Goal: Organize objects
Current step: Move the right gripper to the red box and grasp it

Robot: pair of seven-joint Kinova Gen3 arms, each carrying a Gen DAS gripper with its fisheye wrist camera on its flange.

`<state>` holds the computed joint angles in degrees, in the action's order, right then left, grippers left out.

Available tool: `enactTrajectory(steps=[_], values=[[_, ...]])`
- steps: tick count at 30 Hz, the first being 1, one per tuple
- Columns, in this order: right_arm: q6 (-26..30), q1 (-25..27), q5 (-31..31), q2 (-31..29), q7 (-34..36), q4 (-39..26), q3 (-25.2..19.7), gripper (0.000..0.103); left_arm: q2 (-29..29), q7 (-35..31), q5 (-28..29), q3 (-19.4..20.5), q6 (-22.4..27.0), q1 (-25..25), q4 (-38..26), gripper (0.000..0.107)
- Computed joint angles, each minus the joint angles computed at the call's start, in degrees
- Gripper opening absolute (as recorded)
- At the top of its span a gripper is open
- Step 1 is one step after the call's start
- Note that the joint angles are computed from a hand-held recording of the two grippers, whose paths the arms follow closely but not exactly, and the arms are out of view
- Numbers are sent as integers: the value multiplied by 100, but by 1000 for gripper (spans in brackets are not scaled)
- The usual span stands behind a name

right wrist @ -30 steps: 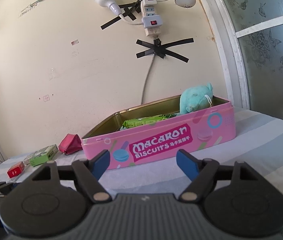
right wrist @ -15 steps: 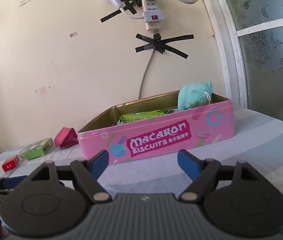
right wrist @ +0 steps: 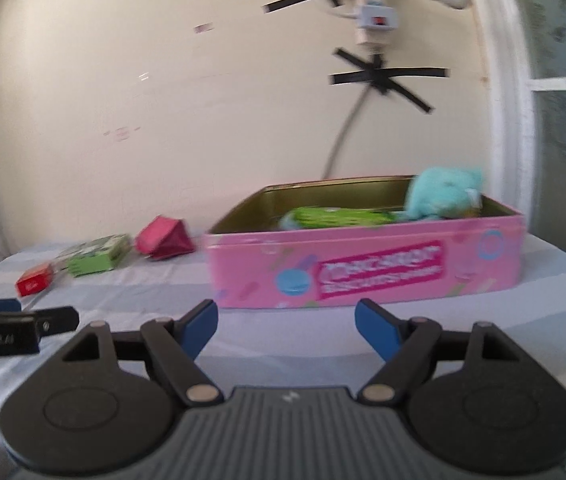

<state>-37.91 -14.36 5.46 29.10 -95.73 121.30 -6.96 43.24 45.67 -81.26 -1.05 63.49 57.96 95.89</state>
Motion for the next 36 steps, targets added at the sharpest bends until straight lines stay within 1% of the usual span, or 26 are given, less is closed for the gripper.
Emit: enactTrajectory(steps=[3,4,6,8,9,10,12,13,14,15,16,19,20,21,22,23,25,26,27,28,30,31,32,33,34,36], values=[[197,-173,77,20,140,-171,-39,79,-128,97,159,-43,89,-1,247,98],[286,-220,111,26,174,-245,-66,79,-168,109,265,-175,70,85,332,98],[557,-212,329,46,126,-448,-206,79,-250,238,366,-222,197,136,551,99],[902,-166,629,94,12,-712,-400,79,-343,486,370,48,473,-52,793,99],[1091,-134,801,127,-58,-858,-517,79,-395,644,439,88,564,-91,931,99],[1324,-80,1034,179,-155,-1047,-688,79,-430,790,466,233,709,-199,1034,99],[1669,-39,1349,294,-292,-1363,-958,79,-459,1109,525,704,1154,-556,1226,100],[1887,-20,1525,377,-357,-1570,-1130,79,-467,1237,588,819,1297,-660,1295,101],[2046,-41,1627,445,-376,-1731,-1243,79,-482,1458,634,827,1347,-696,1405,101],[2196,-79,1709,525,-367,-1902,-1340,79,-516,1691,676,730,1305,-651,1530,101],[2362,-113,1804,624,-340,-2105,-1461,79,-577,1924,751,526,1170,-534,1662,101],[2931,-5,2109,1007,-120,-2757,-2139,83,-760,2623,981,-270,659,15,1964,101],[3164,-11,2237,1163,-63,-3022,-2353,83,-748,2856,1034,-512,576,209,2017,101],[3397,-81,2271,1297,36,-3288,-2477,83,-713,3089,1057,-648,554,333,2056,101],[3571,-240,2212,1422,200,-3553,-2501,83,-684,3322,1048,-677,590,394,2102,101],[3784,-366,2171,1549,354,-3818,-2539,83,-650,3525,1005,-600,699,385,2133,101],[4119,-720,2158,1800,530,-4349,-2469,84,-559,3744,925,-192,1126,183,2103,101],[4314,-878,2110,1917,605,-4615,-2433,85,-506,3771,843,73,1348,-10,2066,101],[4529,-1008,2037,2040,675,-4880,-2416,85,-456,3723,796,337,1573,-178,2006,101],[4703,-1101,1956,2185,747,-5146,-2426,85,-407,3603,761,498,1728,-290,1933,101],[5141,-1222,1793,2449,936,-5677,-2514,85,-306,3274,772,547,1903,-325,1757,101],[5358,-1371,1728,2543,928,-5942,-2408,85,-237,3139,790,534,2000,-307,1669,101],[5581,-1568,1698,2617,831,-6207,-2196,85,-185,3089,818,524,2097,-252,1640,102],[5814,-1721,1576,2706,827,-6473,-2022,80,-142,3042,827,511,2170,-217,1604,102],[6047,-1789,1451,2794,821,-6697,-1954,65,-115,3021,838,501,2225,-186,1579,103],[6297,-1665,1215,2826,954,-6826,-2114,59,-112,3068,870,414,2193,-101,1599,103]])
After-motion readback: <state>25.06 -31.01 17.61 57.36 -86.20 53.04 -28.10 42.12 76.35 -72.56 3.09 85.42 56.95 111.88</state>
